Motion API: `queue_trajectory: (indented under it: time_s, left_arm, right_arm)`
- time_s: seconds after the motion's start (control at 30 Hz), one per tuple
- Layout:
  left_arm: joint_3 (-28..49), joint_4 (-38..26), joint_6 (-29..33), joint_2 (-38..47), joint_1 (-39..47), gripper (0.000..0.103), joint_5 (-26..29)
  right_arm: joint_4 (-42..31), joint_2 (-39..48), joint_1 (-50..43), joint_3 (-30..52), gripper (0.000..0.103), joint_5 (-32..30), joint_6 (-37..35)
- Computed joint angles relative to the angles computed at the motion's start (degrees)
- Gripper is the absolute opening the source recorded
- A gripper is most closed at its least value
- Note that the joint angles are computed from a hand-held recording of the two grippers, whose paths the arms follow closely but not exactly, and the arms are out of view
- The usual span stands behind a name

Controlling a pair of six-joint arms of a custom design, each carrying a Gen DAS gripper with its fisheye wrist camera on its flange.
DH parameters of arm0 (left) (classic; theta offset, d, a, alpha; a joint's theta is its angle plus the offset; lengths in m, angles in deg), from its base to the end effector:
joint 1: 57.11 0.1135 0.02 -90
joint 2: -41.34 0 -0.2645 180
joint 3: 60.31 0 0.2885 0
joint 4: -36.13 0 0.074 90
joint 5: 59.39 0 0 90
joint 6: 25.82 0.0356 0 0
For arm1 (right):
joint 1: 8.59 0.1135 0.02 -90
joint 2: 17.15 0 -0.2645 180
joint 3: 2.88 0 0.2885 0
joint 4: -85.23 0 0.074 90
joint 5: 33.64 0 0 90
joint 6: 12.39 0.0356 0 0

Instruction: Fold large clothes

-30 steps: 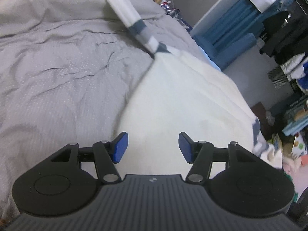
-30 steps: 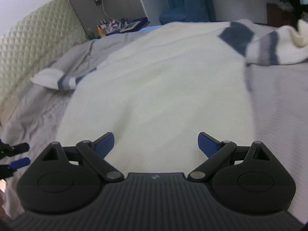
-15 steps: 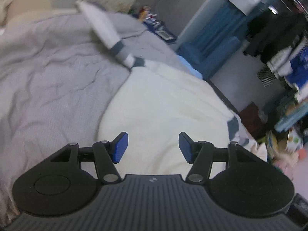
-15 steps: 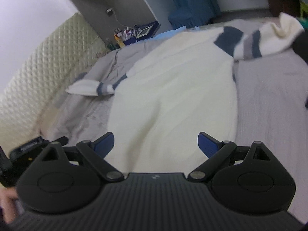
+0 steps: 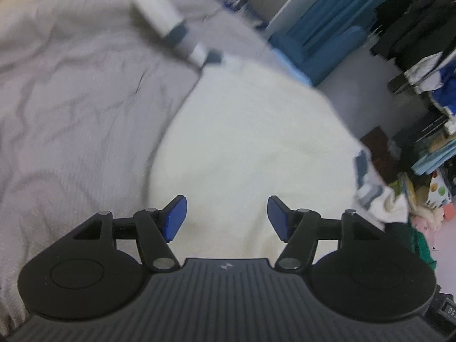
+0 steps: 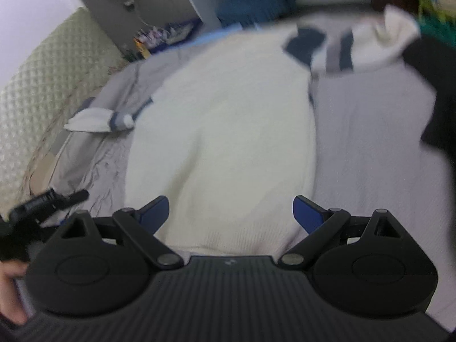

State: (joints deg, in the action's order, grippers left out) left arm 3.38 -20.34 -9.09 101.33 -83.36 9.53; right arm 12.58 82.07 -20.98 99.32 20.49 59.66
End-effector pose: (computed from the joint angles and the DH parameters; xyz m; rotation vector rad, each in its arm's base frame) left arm 0.2213 -0.0949 0.2758 -1.1094 2.1683 -0.3328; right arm 0.3817 -0.0625 0.2931 -0.2727 2.5509 0.6799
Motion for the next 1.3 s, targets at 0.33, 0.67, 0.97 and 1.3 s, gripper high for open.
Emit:
queue_trajectory:
  time_s: [0.33, 0.67, 0.97, 1.3]
  left_arm:
    - [-21.26, 23.38, -1.1, 0.98, 13.48, 0.069, 19.29]
    - [-30.38, 40.25, -7.04, 1.57, 16.31, 0.081, 22.39]
    - [-29.15, 43.88, -6.74, 4.86, 13.95, 0.06, 21.26]
    - [-30.89, 34.29, -7.24, -11.24, 12.53, 0.013, 12.86]
  right_arm:
    - [9.72, 12.88, 0.96, -4.86, 0.094, 0.78, 12.86]
    - [10.64, 23.05, 0.04, 0.34, 0.097, -2.44, 23.36]
    - [12.93, 19.7, 3.07, -5.09, 0.063, -4.82, 17.93]
    - [14.75, 17.35, 1.31, -3.72, 0.017, -7.38, 16.01]
